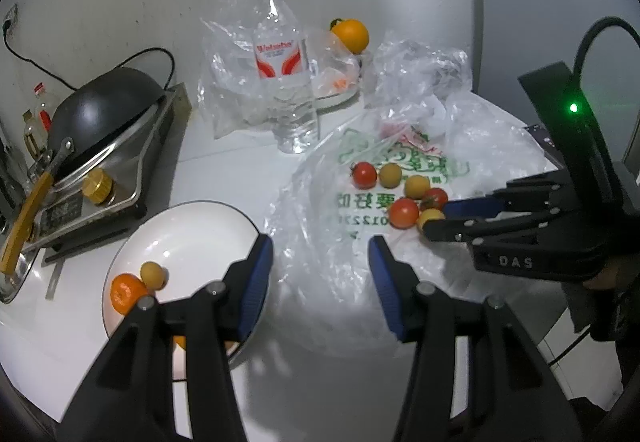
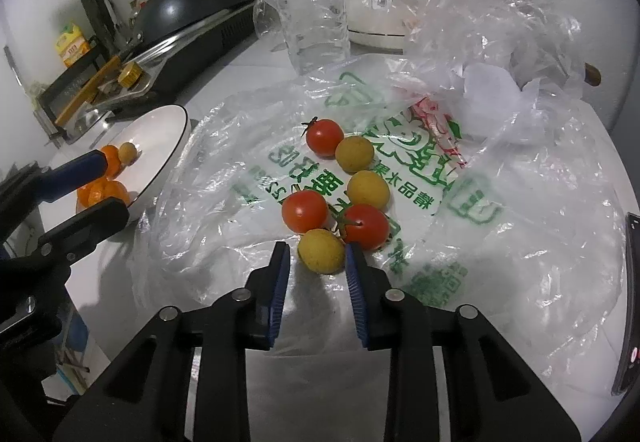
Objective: Organize fruits
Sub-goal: 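Move both open tools from the plate back over the bag, then grasp a small yellow fruit with the right tool while the left grasps a cherry tomato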
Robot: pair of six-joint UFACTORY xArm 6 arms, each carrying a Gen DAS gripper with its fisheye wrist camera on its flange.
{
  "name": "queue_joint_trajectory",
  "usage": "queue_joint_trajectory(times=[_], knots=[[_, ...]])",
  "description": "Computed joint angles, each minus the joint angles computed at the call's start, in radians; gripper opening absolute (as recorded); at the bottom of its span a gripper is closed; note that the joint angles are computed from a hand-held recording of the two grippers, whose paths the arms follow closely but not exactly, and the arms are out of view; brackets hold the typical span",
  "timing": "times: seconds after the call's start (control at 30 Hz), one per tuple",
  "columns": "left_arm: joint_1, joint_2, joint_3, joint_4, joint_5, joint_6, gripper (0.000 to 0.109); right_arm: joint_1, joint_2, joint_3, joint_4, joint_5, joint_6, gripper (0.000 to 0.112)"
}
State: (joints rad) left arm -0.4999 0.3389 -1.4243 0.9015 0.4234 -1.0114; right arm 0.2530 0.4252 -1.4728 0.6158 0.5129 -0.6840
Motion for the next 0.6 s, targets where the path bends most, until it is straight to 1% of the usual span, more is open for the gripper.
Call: queue_joint_trajectory(times=[0.13, 0.3, 0.43, 0.6], knots=[[0.001, 0.009, -0.010, -0.012, 0.000, 0.015, 0.051, 0.002, 0.014, -0.018, -0.024, 0.001, 0.019, 0.027], [0.000, 0.023, -0.028, -0.024, 0.001, 0.034, 0.051, 0.001, 0.026, -0.035, -0.022, 0.009, 0.021, 0.027], [-0.008, 0.038, -0.050, -0.034, 0.011, 0.052, 0.051, -0.004, 0.033, -0.048, 0.003, 0.024, -0.001, 0.027], [-0.019, 0.064, -0.089, -0.056, 0.033, 0.084, 0.051, -0.006, 0.027, -0.037, 0.031, 0.017, -0.045, 0.027]])
